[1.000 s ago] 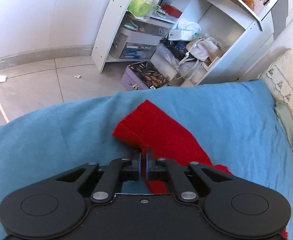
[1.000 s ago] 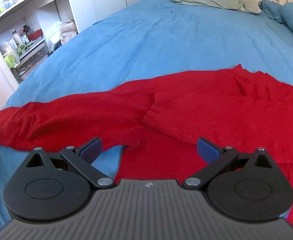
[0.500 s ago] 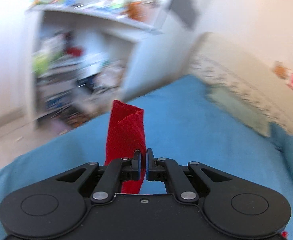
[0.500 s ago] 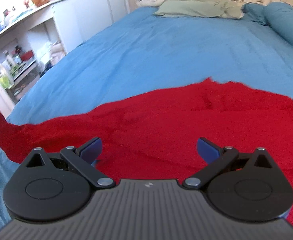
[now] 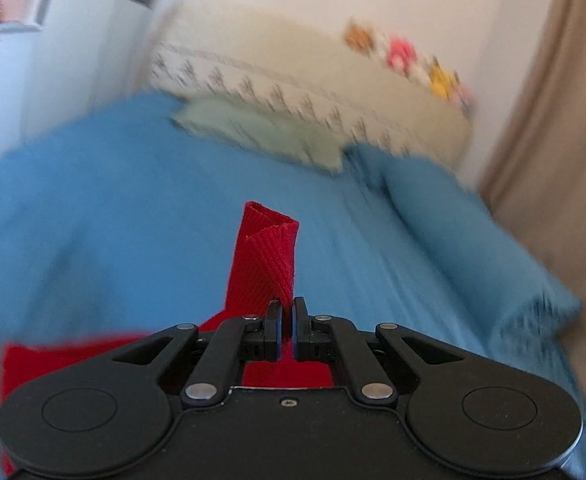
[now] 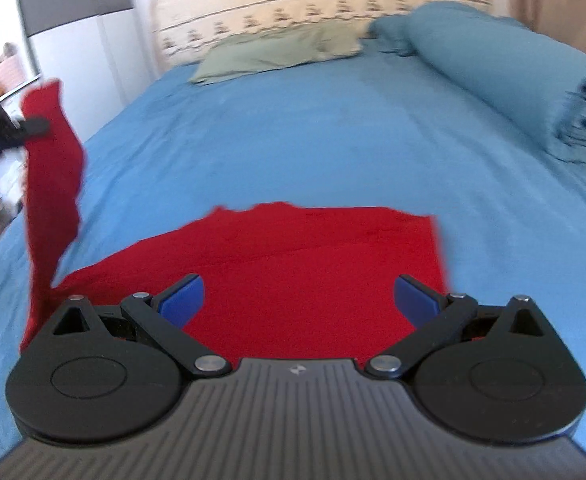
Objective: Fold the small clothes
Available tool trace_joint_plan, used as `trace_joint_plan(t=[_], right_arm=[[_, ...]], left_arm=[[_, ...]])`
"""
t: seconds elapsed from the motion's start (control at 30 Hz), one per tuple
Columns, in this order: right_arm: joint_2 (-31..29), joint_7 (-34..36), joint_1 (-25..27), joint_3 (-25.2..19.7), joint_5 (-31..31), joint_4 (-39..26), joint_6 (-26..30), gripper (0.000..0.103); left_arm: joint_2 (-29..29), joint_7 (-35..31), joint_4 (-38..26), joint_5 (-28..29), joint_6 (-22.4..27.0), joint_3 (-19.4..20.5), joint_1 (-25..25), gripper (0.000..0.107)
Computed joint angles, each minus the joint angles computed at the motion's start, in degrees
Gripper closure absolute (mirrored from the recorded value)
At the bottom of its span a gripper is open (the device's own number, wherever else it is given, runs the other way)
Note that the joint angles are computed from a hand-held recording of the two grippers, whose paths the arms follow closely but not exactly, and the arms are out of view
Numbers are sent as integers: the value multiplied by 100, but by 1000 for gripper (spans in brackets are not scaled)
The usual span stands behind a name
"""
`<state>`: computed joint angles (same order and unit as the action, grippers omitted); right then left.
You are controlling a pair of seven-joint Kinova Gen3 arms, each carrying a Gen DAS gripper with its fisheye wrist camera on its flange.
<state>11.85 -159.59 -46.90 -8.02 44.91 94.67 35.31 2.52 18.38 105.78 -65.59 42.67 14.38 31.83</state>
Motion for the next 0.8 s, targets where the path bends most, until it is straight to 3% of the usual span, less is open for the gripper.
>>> trace_joint_plan(t=[0.27, 0.5, 0.63, 0.7, 0.77, 0.8], right_arm=[[-475, 396, 889, 78, -517, 965, -658, 0], [-470, 664, 1244, 60, -956, 1258, -1031, 0], [-379, 858, 1254, 62, -1185, 1169, -1089, 0], [-329, 1042, 1279, 71, -1349, 1097, -1107, 0], [-311, 1157, 1270, 100, -1454, 1051, -1116, 0], [-303, 1181, 1251, 118, -1482, 1026, -1107, 0]], left_arm=[[1288, -848, -493, 1041, -401, -107, 348, 104], [1714, -1569, -813, 1669, -308, -317, 673, 103], [1736, -1988, -844, 2012, -555, -501, 629, 99], [1688, -2258, -793, 2217, -766, -553, 578, 77], [1564, -2313, -672, 2279, -984, -657, 617, 33], [1502, -2235, -639, 2221, -953, -806, 796, 28]])
